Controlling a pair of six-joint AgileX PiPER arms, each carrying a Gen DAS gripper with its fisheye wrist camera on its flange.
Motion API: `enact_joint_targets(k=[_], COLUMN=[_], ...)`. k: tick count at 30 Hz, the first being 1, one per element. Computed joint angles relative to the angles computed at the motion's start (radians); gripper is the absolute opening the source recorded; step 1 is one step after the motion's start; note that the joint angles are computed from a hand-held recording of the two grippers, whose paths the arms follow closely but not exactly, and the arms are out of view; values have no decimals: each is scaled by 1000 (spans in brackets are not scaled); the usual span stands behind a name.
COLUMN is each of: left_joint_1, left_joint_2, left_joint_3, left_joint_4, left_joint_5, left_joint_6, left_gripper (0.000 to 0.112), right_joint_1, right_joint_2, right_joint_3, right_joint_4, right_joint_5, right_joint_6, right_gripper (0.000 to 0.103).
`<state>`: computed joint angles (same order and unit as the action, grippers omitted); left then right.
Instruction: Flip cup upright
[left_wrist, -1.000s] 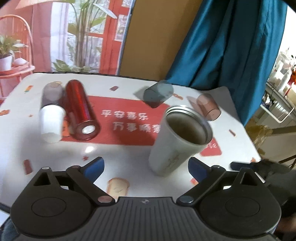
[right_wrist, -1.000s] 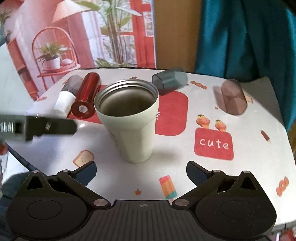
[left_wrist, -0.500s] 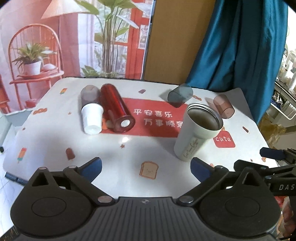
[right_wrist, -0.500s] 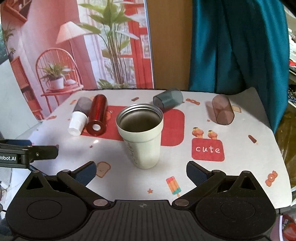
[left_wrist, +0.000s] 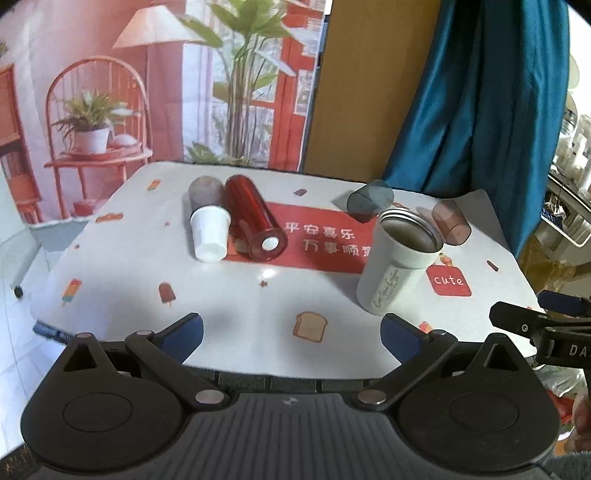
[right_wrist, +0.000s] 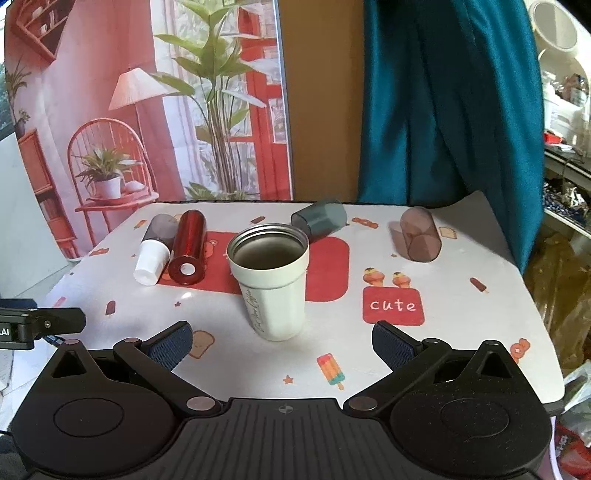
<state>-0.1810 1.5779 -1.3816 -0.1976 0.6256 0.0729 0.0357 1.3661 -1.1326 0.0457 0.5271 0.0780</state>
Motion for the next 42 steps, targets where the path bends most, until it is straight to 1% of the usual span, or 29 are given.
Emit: enact_joint_targets(k=[3,5,8,10,18,20,22,25,31,42], left_joint_1=[-2,-10,-40,-59,-70,-76,-74,-66,-66,-62], left_joint_2=[-16,-38,-69,-82,-94,-94,-95,-93,-95,-95], left_joint_3=[28,66,126,147,147,150,155,157,158,161], left_joint_4=[27,58,182,247,304,320,316,297,310,291], left_joint_5=[-21,-62,-129,-146,-139,-143,-148,-147,-140,-139], left_joint_6=[-27,-49,-146,-194,-257,-273,-270,-260,-276,-262], left_gripper=[103,103,103,103,103,103,103,103,103,103], right_joint_1=[36,51,54,62,55,61,70,67,63,58], right_joint_2=[-29,-49,-65,-71,-81,-82,-86,-84,-82,-80], right_joint_3=[39,65,89,100,124,131,140,141,139,147], right_joint_4=[-101,-129,-105,-130,-142,-176,-212,-198,-189,-217], right_joint_5=[-31,-50,-63,-69,-99,-110,-120,-124,-124,-139], right_joint_6=[81,114,98,122,126,157,189,174,163,195], right_gripper=[103,103,103,103,103,103,103,103,103,103])
